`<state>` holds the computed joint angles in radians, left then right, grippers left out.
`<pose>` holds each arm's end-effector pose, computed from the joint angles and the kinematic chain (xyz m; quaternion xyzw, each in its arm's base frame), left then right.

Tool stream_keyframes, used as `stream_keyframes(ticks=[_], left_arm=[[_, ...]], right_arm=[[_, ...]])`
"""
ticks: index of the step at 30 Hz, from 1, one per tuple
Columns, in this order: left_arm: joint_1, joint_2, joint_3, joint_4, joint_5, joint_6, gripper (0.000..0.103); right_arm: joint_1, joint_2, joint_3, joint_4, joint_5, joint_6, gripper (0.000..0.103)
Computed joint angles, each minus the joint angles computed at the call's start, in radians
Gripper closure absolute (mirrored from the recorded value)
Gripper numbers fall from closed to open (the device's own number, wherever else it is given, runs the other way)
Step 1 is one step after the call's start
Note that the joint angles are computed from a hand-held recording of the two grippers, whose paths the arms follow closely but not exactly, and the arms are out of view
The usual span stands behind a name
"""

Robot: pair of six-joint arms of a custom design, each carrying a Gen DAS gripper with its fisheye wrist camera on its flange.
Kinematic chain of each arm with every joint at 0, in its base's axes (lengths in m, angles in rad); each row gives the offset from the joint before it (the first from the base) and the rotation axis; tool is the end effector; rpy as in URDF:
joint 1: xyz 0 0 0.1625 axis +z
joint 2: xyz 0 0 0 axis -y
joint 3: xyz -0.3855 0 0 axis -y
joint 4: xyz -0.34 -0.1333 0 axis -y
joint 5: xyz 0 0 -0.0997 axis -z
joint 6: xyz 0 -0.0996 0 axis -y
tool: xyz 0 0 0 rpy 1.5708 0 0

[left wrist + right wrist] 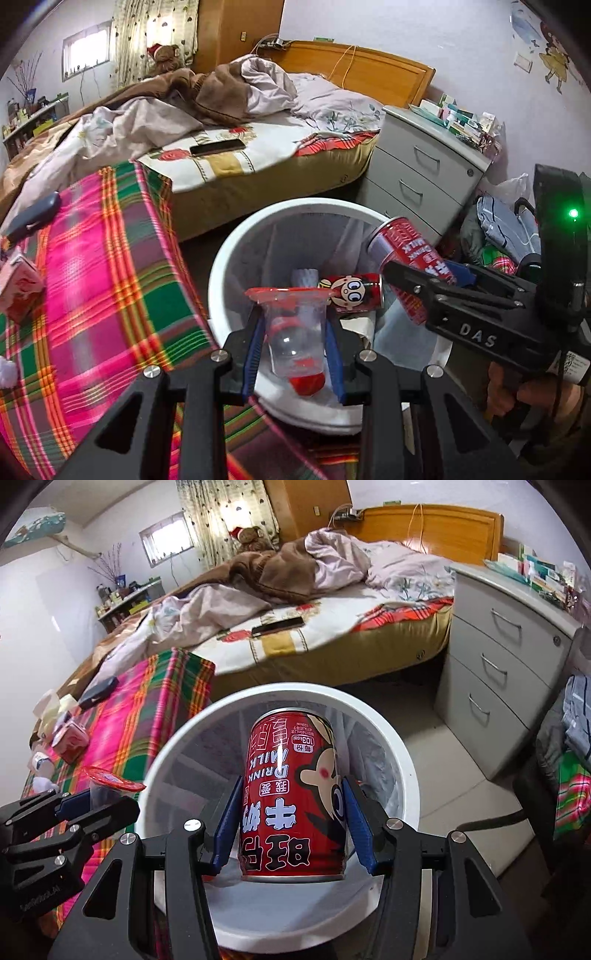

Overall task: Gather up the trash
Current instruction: 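Open both tools to drop the can and cup into the white bin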

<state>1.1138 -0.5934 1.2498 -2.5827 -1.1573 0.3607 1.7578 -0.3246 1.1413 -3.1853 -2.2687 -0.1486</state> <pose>-0.1596 -0.7173 0.1198 0.3497 0.8983 -0.1826 0.1935 0.2024 -0.6969 0.0557 0.0137 -0.8760 0.3710 0.3080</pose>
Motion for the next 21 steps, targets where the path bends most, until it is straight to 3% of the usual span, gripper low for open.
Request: stream_keyframes(ticks=[2, 3, 4, 5, 10, 21], left_arm=[[-0.002, 0.01, -0.003, -0.008, 0.005, 0.005, 0.069], [-0.001, 0.013, -0.011, 0.008, 0.004, -0.004, 0.062], [0.002, 0.015, -0.017, 0.018, 0.0, -0.009, 0.048], [0.004, 0.014, -0.016, 0.012, -0.001, -0.013, 0.044], [0.007, 0.003, -0.003, -0.009, 0.003, -0.014, 0.041], [0.013, -0.053, 0.067, -0.064, 0.016, -0.029, 0.04]], right_arm=[[-0.005, 0.002, -0.007, 0.014, -0.005, 0.007, 0.049], [-0.007, 0.0, -0.004, 0.018, -0.003, 0.013, 0.049], [-0.011, -0.002, -0.005, 0.032, 0.0, 0.026, 0.049], [-0.013, -0.005, -0.001, 0.035, 0.004, 0.032, 0.049], [-0.012, -0.004, 0.014, -0.012, -0.002, 0.019, 0.04], [0.004, -0.001, 0.016, -0.044, 0.006, 0.01, 0.04]])
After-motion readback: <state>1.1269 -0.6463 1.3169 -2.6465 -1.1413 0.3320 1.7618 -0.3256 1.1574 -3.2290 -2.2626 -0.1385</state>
